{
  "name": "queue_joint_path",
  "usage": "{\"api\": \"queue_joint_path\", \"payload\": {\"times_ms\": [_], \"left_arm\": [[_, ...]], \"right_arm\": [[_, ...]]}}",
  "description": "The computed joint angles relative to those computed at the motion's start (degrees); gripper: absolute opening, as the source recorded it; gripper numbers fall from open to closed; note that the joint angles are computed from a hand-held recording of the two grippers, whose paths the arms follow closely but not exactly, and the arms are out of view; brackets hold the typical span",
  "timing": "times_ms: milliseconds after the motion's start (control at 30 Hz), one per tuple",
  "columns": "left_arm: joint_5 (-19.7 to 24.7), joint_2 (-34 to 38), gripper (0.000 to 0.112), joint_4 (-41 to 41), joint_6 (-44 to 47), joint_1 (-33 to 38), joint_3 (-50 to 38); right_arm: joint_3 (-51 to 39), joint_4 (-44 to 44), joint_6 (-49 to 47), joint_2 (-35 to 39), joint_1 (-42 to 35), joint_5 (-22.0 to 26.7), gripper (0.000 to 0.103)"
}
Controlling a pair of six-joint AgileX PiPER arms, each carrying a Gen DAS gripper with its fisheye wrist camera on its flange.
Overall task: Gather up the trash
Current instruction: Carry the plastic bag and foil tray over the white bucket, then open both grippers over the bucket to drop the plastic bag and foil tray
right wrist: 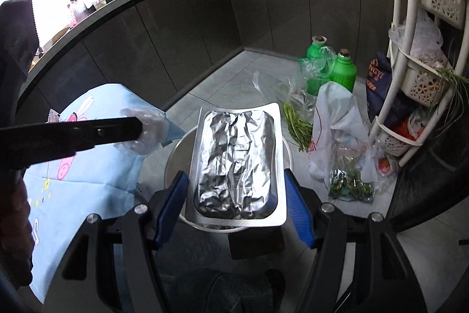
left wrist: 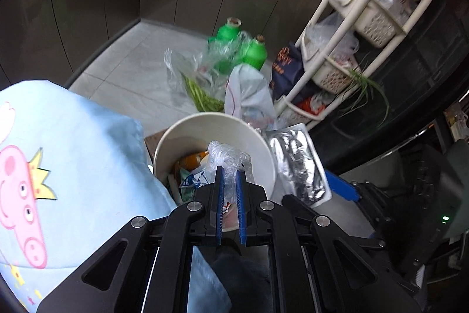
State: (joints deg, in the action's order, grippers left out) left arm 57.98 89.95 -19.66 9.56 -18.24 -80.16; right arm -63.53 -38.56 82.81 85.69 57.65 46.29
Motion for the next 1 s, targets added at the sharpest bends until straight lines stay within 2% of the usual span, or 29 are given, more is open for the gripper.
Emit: {"api": "queue_joint_path", "payload": {"times_ms": [67,133,200,267,333,400,467,733,900,967,1000], "left_arm": [[-0.48,1.55,0.008,0.64,-0.26,-0.68,-0.24],[-1.22,2.75,0.015,2.07,-1.17,-1.45,-0.62],[-2.43,2.77,0.049,4.35,-3.26,-2.22,-0.62],[-4.53,1.4,0.064,5.46,-4.35,-1.92,0.75],[-5.09,0.57,0.072,5.33,-4.71,-1.11,0.8],[-6.24,-0.36,0.088,7.7,-7.14,-1.25,0.97],[-7.48,-1.53,0.094,9.38,-8.8,-1.38,1.27],[-5.99,-4.03,0.094,10.44,-9.61,0.37,0.53],[-5.49,-5.38,0.094,11.86,-9.6,1.21,0.91],[-5.07,-5.72,0.094,11.76,-9.3,1.84,1.03],[-4.82,-5.78,0.094,11.7,-9.11,2.14,0.97]], "right_arm": [[1.28,0.71,-0.19,-0.14,-0.88,-1.28,0.065],[2.16,1.71,-0.82,-0.03,-1.71,-2.37,0.065],[2.92,2.12,-0.88,0.13,-2.32,-3.42,0.065],[3.56,2.07,-0.5,0.3,-2.61,-4.24,0.065],[3.84,2.3,-0.44,0.67,-2.97,-5.08,0.065],[3.99,2.88,-0.96,1.06,-3.41,-5.95,0.065],[3.9,3.29,-1.45,1.62,-3.65,-7.02,0.065],[3.24,4.85,-4.57,5.53,-6.67,-16.01,0.065],[0.56,6.56,-7.69,9.1,-8.19,-17.65,0.066],[-0.39,6.67,-8.41,10.33,-8.65,-17.97,0.069],[-0.85,6.46,-8.62,10.82,-8.7,-17.86,0.074]]}}
